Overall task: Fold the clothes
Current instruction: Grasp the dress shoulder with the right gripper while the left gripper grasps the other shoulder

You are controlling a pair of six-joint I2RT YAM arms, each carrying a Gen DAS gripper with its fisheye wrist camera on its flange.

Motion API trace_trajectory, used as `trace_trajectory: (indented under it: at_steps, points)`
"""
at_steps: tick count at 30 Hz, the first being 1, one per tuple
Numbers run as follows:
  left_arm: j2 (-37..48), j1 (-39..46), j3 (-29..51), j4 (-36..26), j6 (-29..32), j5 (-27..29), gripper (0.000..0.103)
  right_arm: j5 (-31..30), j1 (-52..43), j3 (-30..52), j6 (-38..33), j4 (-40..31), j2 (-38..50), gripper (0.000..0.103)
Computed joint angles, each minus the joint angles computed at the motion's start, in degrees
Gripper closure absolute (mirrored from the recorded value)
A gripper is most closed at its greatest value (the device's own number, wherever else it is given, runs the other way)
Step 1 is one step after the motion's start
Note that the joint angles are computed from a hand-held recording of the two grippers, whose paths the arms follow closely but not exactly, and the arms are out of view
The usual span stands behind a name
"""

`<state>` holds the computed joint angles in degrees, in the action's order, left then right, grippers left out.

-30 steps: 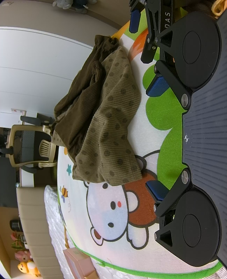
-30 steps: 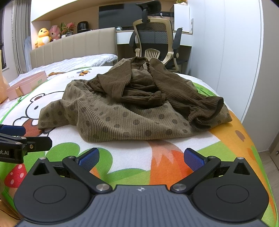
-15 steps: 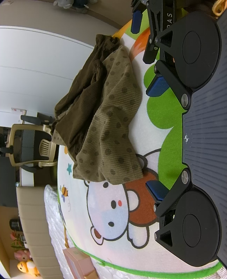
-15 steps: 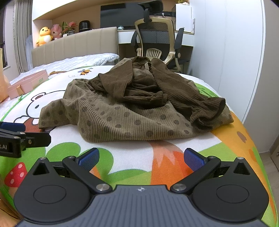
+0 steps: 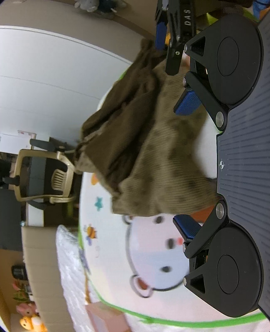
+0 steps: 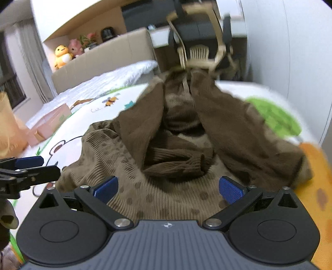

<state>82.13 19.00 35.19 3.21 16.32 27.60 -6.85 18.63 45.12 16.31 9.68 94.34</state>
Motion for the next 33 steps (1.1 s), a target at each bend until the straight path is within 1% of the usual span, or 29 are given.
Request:
trace_trajectory:
  at_steps: [5, 7, 9, 10, 11, 14, 16, 18, 20, 22, 25, 27, 29, 31, 32, 33]
  points:
    - [4.9, -2.8, 7.1, -1.5, 0.6, -2.3, 0.000, -7.5, -3.3, 2.7, 2.3, -0.7, 5.8, 0.000]
    - [7.7, -3.8, 10.4, -1.9, 1.5, -3.2, 0.000, -9.3, -4.1, 1.5, 2.5, 0.9, 5.7, 0.000]
    - [10.5, -4.4, 13.7, -2.2, 2.6, -3.7, 0.000, -11.7, -5.4, 0.2, 4.6, 3.5, 5.6, 0.000]
    - [11.9, -4.3, 15.3, -2.0, 3.2, -3.2, 0.000, -12.7, -5.9, -0.4, 5.6, 4.7, 5.6, 0.000]
    - [13.6, -4.2, 17.0, -1.4, 3.8, -2.7, 0.000, -12.9, -5.9, -0.3, 5.2, 4.5, 5.6, 0.000]
    - [19.4, -4.2, 22.3, 1.1, 4.4, -3.8, 0.000, -10.5, -4.2, 2.5, -2.0, -1.1, 5.5, 0.000]
    - [23.9, -4.2, 26.7, 0.4, 4.8, -5.1, 0.000, -8.5, -3.1, 3.6, -5.8, -3.3, 4.7, 0.000]
    - [28.3, -3.8, 31.6, -1.9, 5.5, -4.9, 0.000, -6.8, -3.2, 2.6, -10.0, 0.6, 1.8, 0.000]
    - [31.6, -3.0, 35.7, -4.5, 5.5, -3.4, 0.000, -2.4, -3.6, 3.9, -15.3, 4.0, 0.5, 0.000]
    - [33.8, -2.2, 38.3, -6.1, 5.2, -1.3, 0.000, -0.8, -5.2, 10.5, -19.9, 1.7, 3.6, 0.000]
    - [36.7, -2.1, 41.5, -8.6, 6.3, 0.8, 0.000, 0.4, -8.1, 26.9, -22.1, -6.4, 15.8, 0.000]
    - [38.6, -2.8, 43.3, -10.3, 7.8, 0.0, 0.000, 3.1, -8.5, 34.0, -21.9, -7.5, 23.0, 0.000]
    - [40.2, -3.5, 44.2, -10.7, 7.5, -1.4, 0.000, 5.7, -9.0, 41.8, -21.5, -9.6, 30.1, 0.000]
    - [40.8, -4.0, 44.0, -9.3, 6.6, -2.4, 0.000, 5.7, -9.6, 46.8, -19.4, -11.2, 34.7, 0.000]
    - [41.0, -4.2, 43.6, -8.1, 6.0, -2.8, 0.001, 4.7, -10.0, 48.9, -18.2, -13.2, 36.1, 0.000]
    - [41.1, -4.5, 43.2, -6.8, 5.7, -3.4, 0.002, 3.6, -10.4, 50.6, -17.2, -14.8, 37.3, 0.003]
